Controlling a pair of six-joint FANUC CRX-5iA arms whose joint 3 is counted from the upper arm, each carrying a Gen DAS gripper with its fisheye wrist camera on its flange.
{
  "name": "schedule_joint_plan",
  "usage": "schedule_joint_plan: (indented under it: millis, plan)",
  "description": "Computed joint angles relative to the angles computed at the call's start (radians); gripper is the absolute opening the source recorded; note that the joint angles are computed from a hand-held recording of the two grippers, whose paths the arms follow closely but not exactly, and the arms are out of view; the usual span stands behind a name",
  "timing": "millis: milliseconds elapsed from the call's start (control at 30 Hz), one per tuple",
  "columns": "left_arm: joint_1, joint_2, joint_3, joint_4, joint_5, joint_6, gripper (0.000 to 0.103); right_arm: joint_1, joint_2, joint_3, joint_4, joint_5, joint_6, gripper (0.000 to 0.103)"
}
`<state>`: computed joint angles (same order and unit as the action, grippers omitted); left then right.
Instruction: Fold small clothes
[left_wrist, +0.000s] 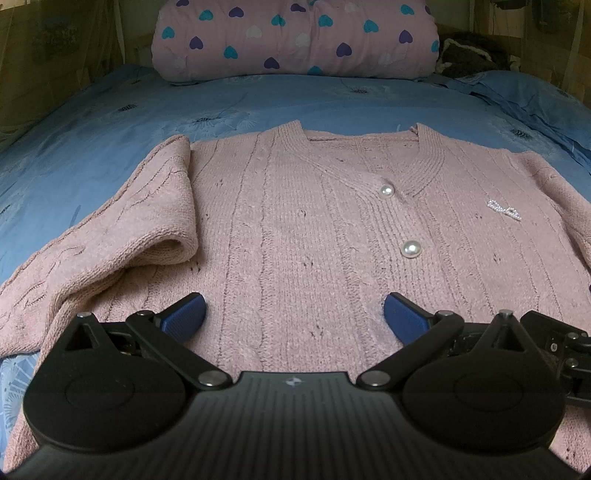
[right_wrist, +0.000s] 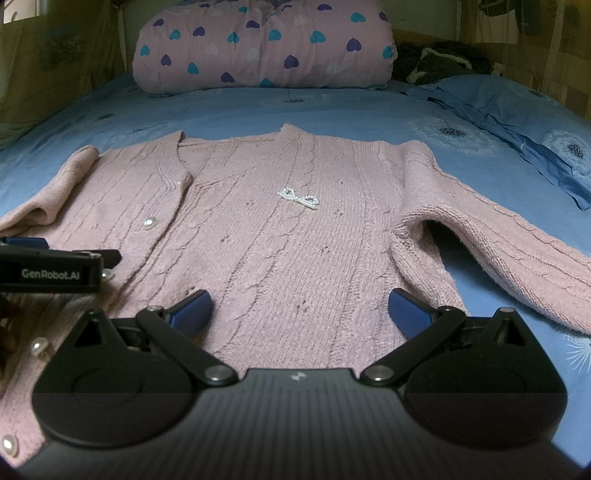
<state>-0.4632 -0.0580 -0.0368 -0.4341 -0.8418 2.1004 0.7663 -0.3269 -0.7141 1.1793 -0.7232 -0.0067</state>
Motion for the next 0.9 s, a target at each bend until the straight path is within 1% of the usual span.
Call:
schedule_joint_plan:
  millis: [400,500,767,900]
  plan:
    - [-0.001,0.000,0.000,-0.002,0.000,0.001,0.103,0.000,0.000,0.001,-0.001,-0.001,0.001,0.103]
    - [-0.007,0.008,0.010,-0.015,-0.010,0.004,0.103,0.000,-0.001,0.000,0.001,0.000,0.001,0.103]
    - [0.012,0.014,0.004,0.004,0.013,-0.007,0.103,0.000,-0.001,0.000,0.003,0.000,0.000,0.103]
    - [0.009,0.005,-0.001,0.004,0.009,-0.006,0.103,-0.002,-0.005,-0.003,0.004,0.002,-0.002,0.103]
